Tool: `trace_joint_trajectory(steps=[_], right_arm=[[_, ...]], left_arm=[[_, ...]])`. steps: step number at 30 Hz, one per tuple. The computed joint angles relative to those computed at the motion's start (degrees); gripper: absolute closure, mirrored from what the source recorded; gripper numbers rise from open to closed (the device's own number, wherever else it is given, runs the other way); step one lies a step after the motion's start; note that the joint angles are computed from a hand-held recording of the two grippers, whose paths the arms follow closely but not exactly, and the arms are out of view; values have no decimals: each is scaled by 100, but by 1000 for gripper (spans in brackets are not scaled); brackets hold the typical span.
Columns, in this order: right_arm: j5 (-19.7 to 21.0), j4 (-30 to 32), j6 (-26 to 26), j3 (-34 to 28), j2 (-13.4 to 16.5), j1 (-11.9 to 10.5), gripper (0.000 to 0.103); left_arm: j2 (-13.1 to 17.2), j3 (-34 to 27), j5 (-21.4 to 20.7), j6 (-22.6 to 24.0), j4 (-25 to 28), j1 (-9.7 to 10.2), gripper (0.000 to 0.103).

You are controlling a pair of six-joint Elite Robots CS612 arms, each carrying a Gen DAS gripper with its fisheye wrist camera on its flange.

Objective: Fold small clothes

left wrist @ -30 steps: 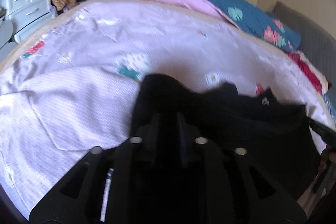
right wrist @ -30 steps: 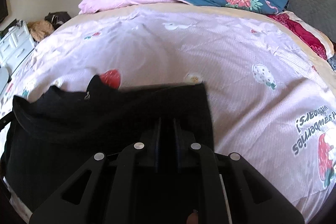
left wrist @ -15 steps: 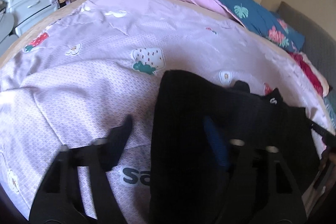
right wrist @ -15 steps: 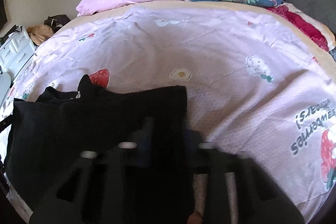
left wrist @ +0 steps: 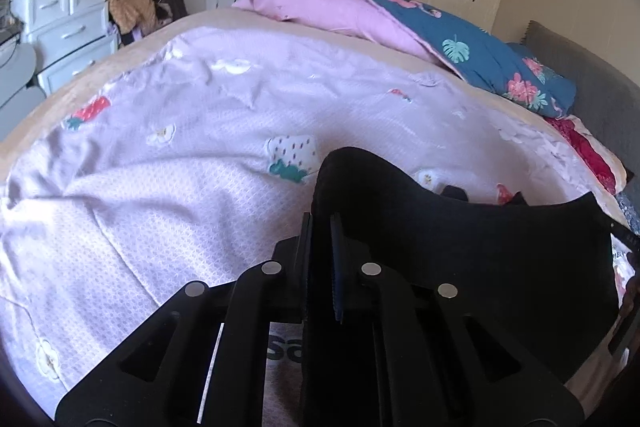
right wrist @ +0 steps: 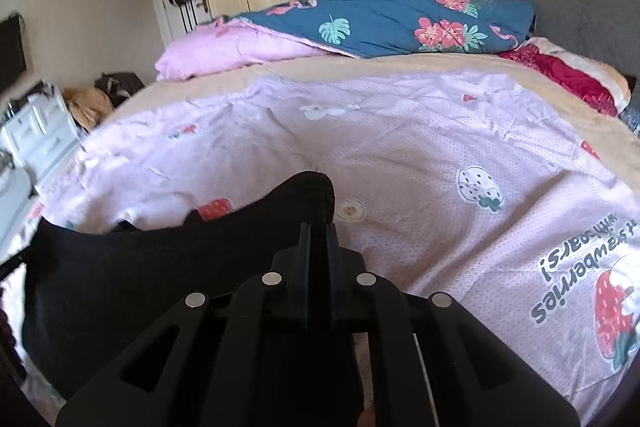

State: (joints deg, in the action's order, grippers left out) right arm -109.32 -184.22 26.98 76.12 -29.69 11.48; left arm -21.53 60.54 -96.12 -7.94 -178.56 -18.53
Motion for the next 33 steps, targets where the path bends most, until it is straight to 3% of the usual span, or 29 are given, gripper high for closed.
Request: trace_joint_trajectory(steps=[11,13,15,18,21,26,30,33], right_arm=[[-243,1043,300,-164,50,33,92],[-266,1085,311,-138,30,50,86],[-345,1009,283,-93,3,77,69],[-462,905,112,-6,-55,145,67],[-227,795,4,144,-140,194,56],[298,779,-206,321,-244,293,52],[496,984,-201,358,-268,386,48],[482,1248,-149,397,-277,442,47]], left_arm=[[0,-3,211,88,365,-42,98],[-8,13,247,84,388,-45,97],[-33,63,324,102,381,-53,95],[-123,224,406,94,328,-61,86],[-249,474,376,106,192,-76,73],[-463,886,248,488,251,-153,67],[-548,1074,244,643,413,-213,57],[-599,1231,220,691,422,-233,57]])
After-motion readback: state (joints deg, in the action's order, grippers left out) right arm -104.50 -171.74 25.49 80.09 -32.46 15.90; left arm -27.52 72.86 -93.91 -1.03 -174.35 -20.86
